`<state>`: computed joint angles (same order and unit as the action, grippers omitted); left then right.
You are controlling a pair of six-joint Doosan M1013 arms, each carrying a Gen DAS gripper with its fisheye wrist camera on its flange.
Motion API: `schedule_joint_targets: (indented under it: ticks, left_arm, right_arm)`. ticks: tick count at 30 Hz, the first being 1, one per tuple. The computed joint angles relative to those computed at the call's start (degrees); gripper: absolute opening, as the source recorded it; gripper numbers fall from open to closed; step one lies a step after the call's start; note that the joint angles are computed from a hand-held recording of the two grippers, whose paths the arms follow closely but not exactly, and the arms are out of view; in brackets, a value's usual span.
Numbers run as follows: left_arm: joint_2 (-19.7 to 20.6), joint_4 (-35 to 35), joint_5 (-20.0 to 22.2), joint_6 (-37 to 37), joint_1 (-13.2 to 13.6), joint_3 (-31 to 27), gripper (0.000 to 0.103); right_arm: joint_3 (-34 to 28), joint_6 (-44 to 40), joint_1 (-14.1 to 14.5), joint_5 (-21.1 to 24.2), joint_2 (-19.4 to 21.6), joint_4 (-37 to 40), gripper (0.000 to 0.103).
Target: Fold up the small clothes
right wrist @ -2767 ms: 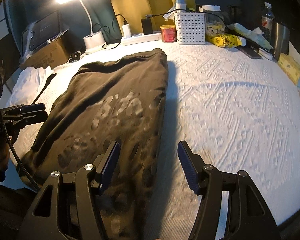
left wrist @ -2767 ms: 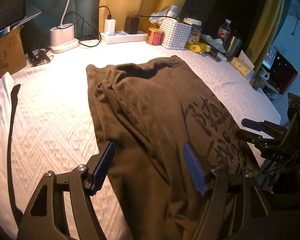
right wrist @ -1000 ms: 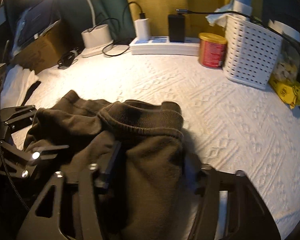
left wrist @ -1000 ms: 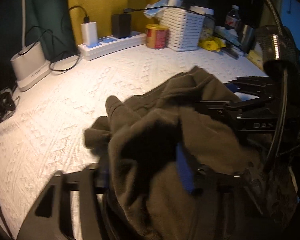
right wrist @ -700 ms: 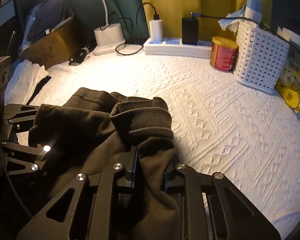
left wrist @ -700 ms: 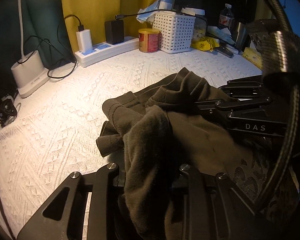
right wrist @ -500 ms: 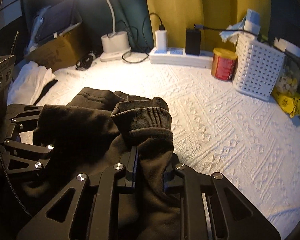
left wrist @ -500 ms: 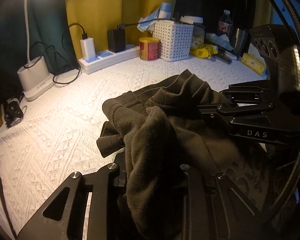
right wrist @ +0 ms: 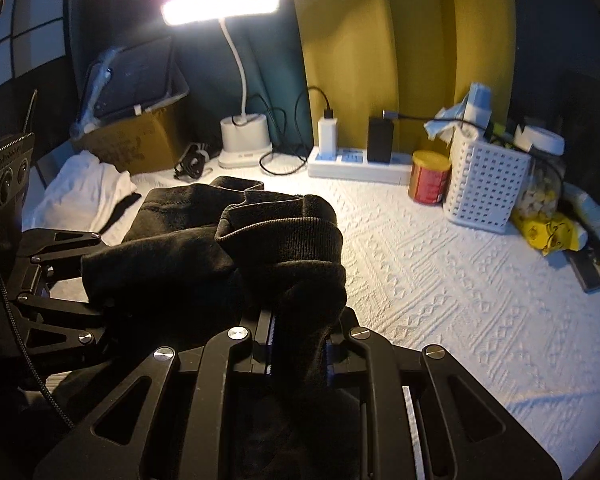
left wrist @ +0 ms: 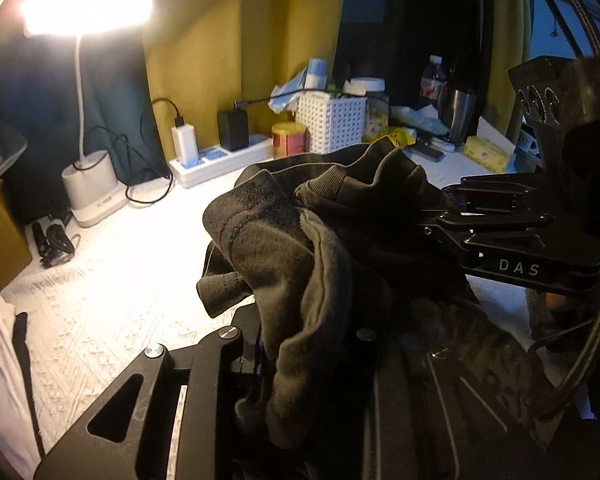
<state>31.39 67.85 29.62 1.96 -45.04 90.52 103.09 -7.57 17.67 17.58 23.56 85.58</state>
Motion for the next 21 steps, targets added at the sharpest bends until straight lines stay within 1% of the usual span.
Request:
schedule_joint_targets:
  ticks: [5,11,21]
  left_arm:
    - [-1.4,6.18,1.11,-5.9,-1.24,1.52,0.02]
    - [-2.85,11.76,2.8,-10.61,-2.66,2.9,0.02]
    - [-4.8,19.65,6.1,-17.45,-4.9,4.93,0.02]
  right_arm:
    - [2.46,-9.5,0.05,-0.07,-2.22,9.49,0.019]
    - [5.27,-21.68,0.0,0.56,-4.91,22.25,0.019]
    - [9.94,-38.25,0.62,1.92,-9.73,38.4,0.019]
